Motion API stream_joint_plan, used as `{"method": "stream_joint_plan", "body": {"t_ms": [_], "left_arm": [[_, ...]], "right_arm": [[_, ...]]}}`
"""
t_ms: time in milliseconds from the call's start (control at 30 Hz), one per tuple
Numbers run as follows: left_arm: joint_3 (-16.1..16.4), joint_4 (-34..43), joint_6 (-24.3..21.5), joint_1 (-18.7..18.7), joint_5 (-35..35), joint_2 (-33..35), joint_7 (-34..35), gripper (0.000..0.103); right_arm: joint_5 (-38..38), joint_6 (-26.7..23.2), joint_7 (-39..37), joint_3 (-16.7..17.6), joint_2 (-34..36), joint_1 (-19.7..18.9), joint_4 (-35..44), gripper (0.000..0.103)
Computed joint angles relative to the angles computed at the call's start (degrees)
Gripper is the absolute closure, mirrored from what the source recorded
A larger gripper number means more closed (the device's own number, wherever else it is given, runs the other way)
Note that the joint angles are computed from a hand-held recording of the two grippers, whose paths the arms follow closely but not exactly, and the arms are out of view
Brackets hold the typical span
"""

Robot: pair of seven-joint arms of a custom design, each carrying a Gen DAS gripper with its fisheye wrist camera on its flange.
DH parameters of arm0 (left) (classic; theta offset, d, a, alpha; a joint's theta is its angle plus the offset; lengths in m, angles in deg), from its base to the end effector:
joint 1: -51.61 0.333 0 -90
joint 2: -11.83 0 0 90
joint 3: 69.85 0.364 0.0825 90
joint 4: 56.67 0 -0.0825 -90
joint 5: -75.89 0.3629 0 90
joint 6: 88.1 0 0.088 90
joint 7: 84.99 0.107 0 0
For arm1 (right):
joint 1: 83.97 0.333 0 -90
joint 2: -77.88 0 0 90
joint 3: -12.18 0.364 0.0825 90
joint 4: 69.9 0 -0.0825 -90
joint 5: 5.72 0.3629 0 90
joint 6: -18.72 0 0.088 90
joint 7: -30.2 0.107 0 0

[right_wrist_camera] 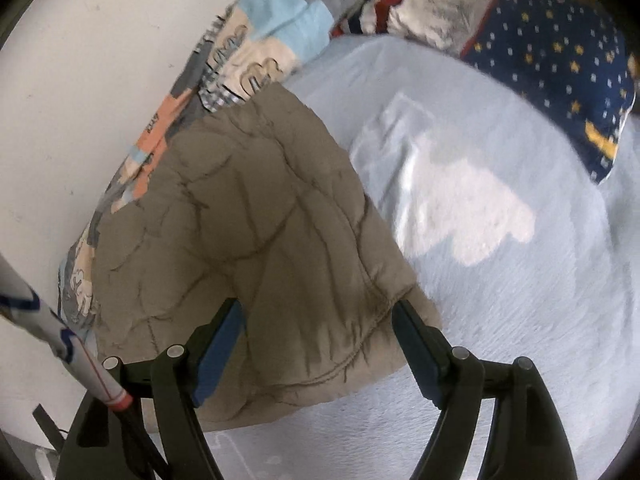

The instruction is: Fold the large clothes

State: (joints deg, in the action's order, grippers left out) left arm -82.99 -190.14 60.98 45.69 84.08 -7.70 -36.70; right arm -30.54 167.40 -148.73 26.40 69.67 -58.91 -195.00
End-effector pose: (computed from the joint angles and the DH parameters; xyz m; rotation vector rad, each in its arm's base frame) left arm 0.4266 -0.1650 0.5900 -2.1714 1.6276 -0.7474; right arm 0.3945 0.3422 0.5656 -1.1861 2.2132 -0.1929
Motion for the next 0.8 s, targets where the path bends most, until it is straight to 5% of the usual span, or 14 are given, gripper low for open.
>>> {"method": "stream_joint_plan", "body": {"t_ms": [800], "left_arm": [[-0.9, 0.6, -1.6, -0.5, 3.7, 1.8, -2.1, 0.038]], "right_arm": [[9.7, 6.4, -5.7, -0.1, -3.2, -0.2, -5.6, 0.021]]}}
